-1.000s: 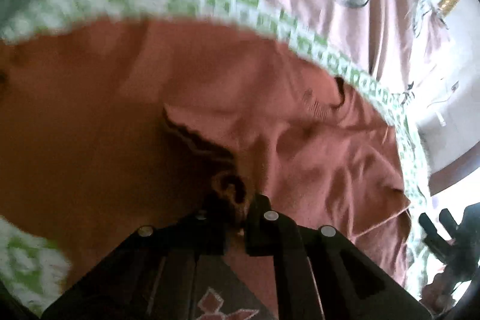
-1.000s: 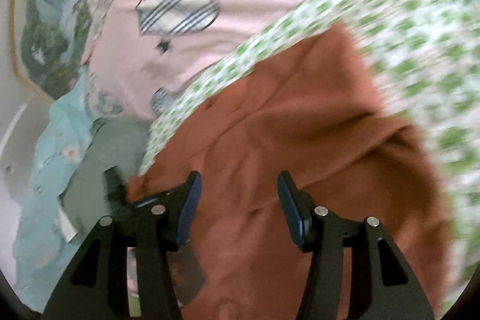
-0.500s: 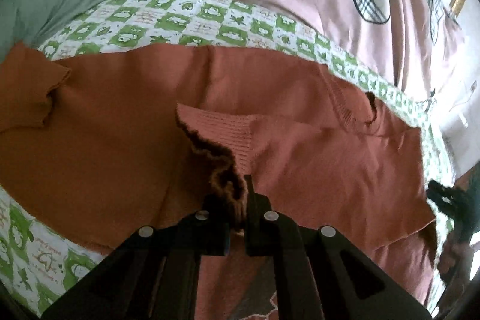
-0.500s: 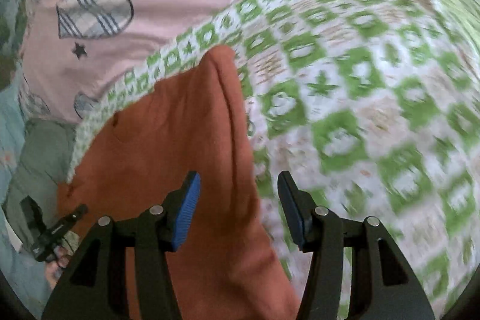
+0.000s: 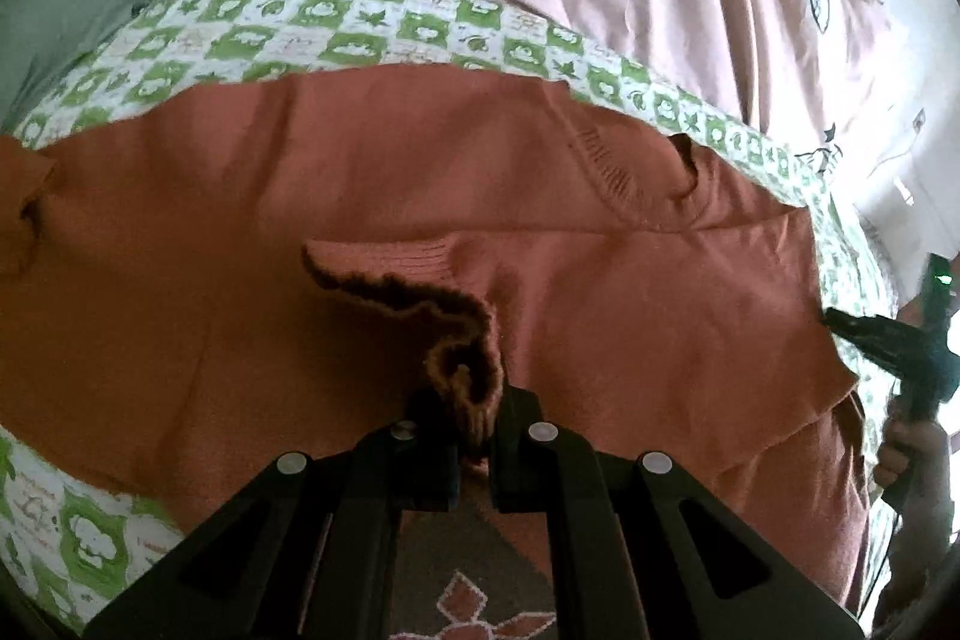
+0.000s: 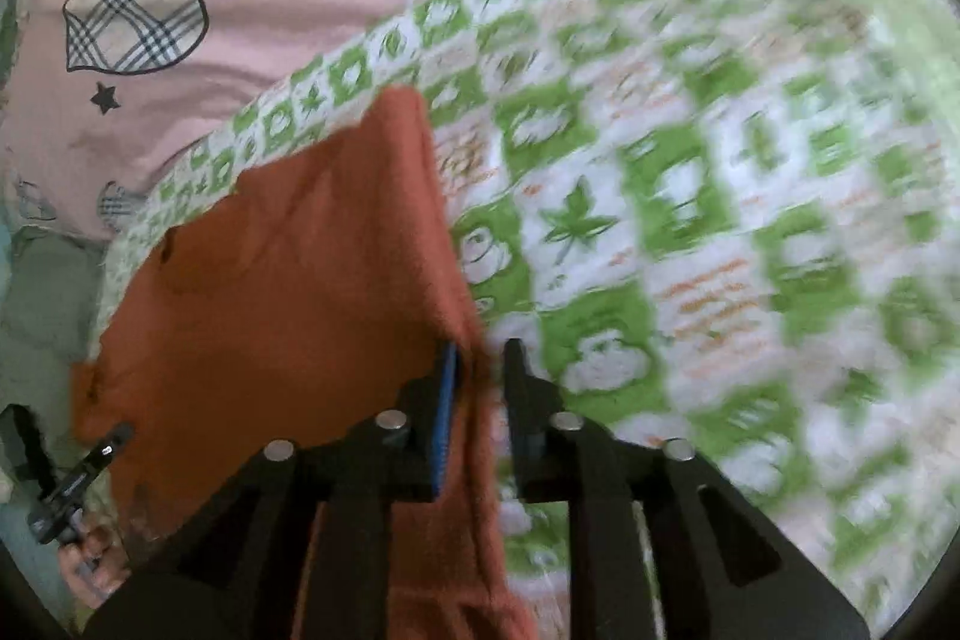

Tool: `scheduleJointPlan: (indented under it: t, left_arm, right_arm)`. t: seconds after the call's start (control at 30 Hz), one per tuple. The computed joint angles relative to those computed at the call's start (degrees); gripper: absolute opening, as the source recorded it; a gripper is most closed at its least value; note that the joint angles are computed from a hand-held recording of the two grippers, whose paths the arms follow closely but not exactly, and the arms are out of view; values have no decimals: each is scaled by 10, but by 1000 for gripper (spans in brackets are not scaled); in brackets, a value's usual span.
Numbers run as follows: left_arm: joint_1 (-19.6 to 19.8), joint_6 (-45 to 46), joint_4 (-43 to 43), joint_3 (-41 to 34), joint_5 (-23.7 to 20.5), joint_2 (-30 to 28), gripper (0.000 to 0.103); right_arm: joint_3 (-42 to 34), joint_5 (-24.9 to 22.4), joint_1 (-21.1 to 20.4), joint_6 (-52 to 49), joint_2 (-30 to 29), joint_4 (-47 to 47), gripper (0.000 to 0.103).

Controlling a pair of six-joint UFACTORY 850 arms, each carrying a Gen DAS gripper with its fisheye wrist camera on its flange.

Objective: Fold small clothes

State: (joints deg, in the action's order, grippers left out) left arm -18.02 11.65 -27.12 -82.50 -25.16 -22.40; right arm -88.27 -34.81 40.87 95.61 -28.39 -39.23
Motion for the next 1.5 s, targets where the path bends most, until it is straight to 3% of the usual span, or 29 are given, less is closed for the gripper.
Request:
scheduleJointPlan:
  t: [0.03, 0.1, 0.13, 0.17, 0.27, 0.37, 0.43, 0.5, 0.57, 0.63, 0.73, 0.9, 1.0, 1.07, 1.13, 1.2, 1.23, 1.27, 1.37, 1.5]
  left_arm:
    - [1, 5, -6, 4, 3, 2, 5]
    - [2, -2, -1, 4, 2, 1, 5]
    - [3, -4, 1, 4, 3, 2, 5]
    - [4, -10, 6, 8, 7, 4, 5]
    - [16, -16, 9, 23, 10, 15, 6]
    - [30, -23, 25, 43, 5, 34, 8]
    - [37, -28, 44, 62, 13, 53, 13]
    - [42, -80, 116, 81, 28, 76, 14]
    - [53, -134, 181, 90, 31, 92, 22]
    - [69, -138, 183, 95, 34, 103, 30]
    - [87, -215, 267, 90, 36, 105, 43]
    - [99, -353, 425, 35, 20, 57, 65]
    - [92, -436, 539, -13, -17, 10, 76]
    - [93, -463, 574, -53, -53, -30, 76]
    - [100, -471, 580, -81, -75, -61, 67]
    - [112, -457, 557, -83, -60, -63, 38]
    - [121, -426, 515, -80, -44, -58, 33]
    - [127, -397, 477, -78, -35, -53, 17]
    - [138, -364, 418, -55, -10, -25, 13]
    - [137, -247, 264, -7, 31, 32, 12]
  right_arm:
    - [-4, -22, 15, 40, 3, -49, 23]
    - [-11, -10, 30, 53, 1, -86, 34]
    - [-23, -5, 33, 23, -6, -69, 43]
    - [-38, -4, 36, -30, -21, -28, 45]
    - [-35, -40, 35, -51, -35, 22, 45]
    - [13, -22, 38, 30, 1, -6, 45]
    - [45, 23, 45, 94, 27, -54, 46]
    - [49, 28, 61, 125, 37, -98, 48]
    - [42, 33, 74, 140, 37, -126, 52]
    - [34, 57, 83, 151, 33, -141, 53]
    - [26, 72, 95, 148, 25, -135, 53]
    - [15, 100, 99, 136, 7, -105, 54]
    - [11, 111, 102, 142, 0, -93, 54]
    - [16, 112, 105, 147, 1, -91, 54]
    - [16, 115, 104, 144, 1, -84, 54]
    - [20, 120, 105, 151, 3, -86, 54]
    - [21, 120, 106, 152, 4, -87, 54]
    - [20, 117, 107, 151, 4, -89, 54]
    - [24, 121, 109, 169, 6, -106, 54]
    - [22, 123, 115, 200, 7, -137, 54]
